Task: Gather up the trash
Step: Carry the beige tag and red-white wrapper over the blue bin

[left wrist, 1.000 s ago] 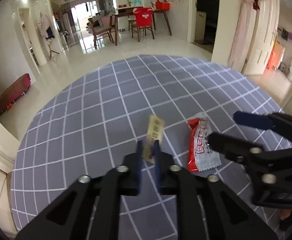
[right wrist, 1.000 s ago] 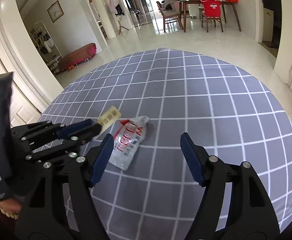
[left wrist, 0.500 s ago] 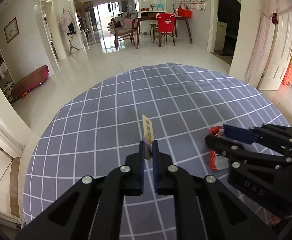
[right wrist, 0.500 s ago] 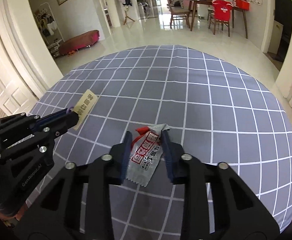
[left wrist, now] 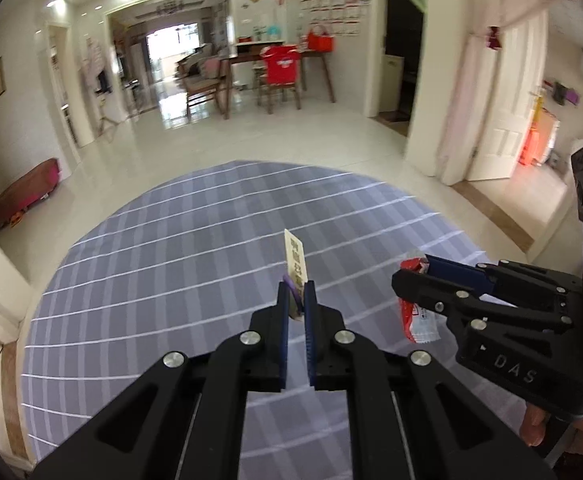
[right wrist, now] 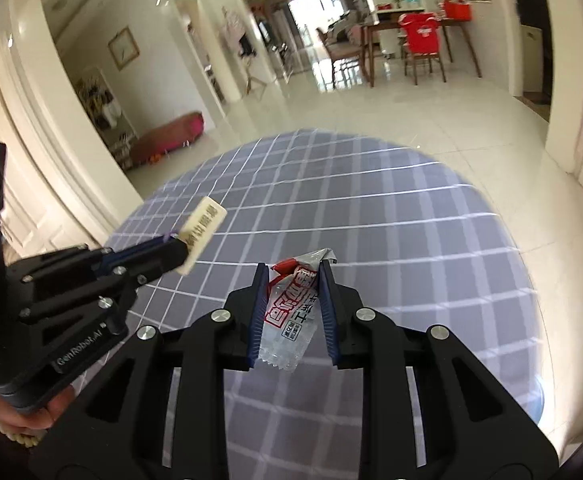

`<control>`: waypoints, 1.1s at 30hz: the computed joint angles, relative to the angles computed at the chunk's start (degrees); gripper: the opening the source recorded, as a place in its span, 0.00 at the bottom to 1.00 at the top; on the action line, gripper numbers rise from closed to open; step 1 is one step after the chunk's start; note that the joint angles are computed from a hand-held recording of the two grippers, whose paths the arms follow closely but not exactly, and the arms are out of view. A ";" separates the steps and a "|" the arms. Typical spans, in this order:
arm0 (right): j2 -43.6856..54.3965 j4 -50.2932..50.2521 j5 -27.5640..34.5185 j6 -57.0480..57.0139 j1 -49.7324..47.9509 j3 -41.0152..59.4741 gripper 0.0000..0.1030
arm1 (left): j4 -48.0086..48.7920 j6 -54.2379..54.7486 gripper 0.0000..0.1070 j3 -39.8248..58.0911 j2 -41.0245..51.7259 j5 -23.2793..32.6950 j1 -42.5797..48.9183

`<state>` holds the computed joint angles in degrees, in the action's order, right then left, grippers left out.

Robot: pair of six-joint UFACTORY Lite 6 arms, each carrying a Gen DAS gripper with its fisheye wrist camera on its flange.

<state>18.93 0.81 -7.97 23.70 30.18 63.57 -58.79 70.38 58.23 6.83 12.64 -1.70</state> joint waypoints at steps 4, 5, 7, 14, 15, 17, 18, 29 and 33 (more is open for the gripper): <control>-15.97 -12.76 -4.82 11.82 -6.37 -17.31 0.24 | 18.40 -22.84 0.07 -1.94 -3.29 -3.25 -11.47; -20.32 -16.19 -5.70 14.64 -8.66 -21.57 0.24 | 23.52 -28.84 0.07 -1.68 -3.13 -3.78 -14.03; -27.20 -26.52 -6.53 23.78 -12.93 -27.66 0.24 | 33.65 -40.83 0.06 -1.17 -2.47 -4.94 -19.47; -46.93 -68.49 -17.68 54.72 -41.90 -45.52 0.24 | 70.63 -82.80 0.07 9.20 8.18 -2.91 -37.53; -48.87 -73.11 -20.30 56.79 -47.89 -47.51 0.24 | 75.78 -88.80 0.07 11.38 10.34 -2.04 -39.81; -48.96 -80.41 -28.12 57.58 -59.77 -49.29 0.24 | 85.87 -100.79 0.07 16.97 16.06 -0.19 -45.00; -47.97 -82.53 -31.35 56.47 -65.77 -49.85 0.24 | 90.04 -105.65 0.07 19.78 18.99 0.72 -47.20; -19.50 -88.47 -46.12 36.56 -100.19 -42.83 0.24 | 74.69 -95.70 0.20 56.18 48.87 12.79 -56.28; -11.73 -90.46 -46.90 33.16 -105.30 -39.09 0.24 | 77.23 -99.35 0.72 64.56 55.55 16.21 -57.95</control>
<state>7.21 -89.65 -54.87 56.86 -75.11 24.47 18.44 -28.96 122.79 62.38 28.85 -59.65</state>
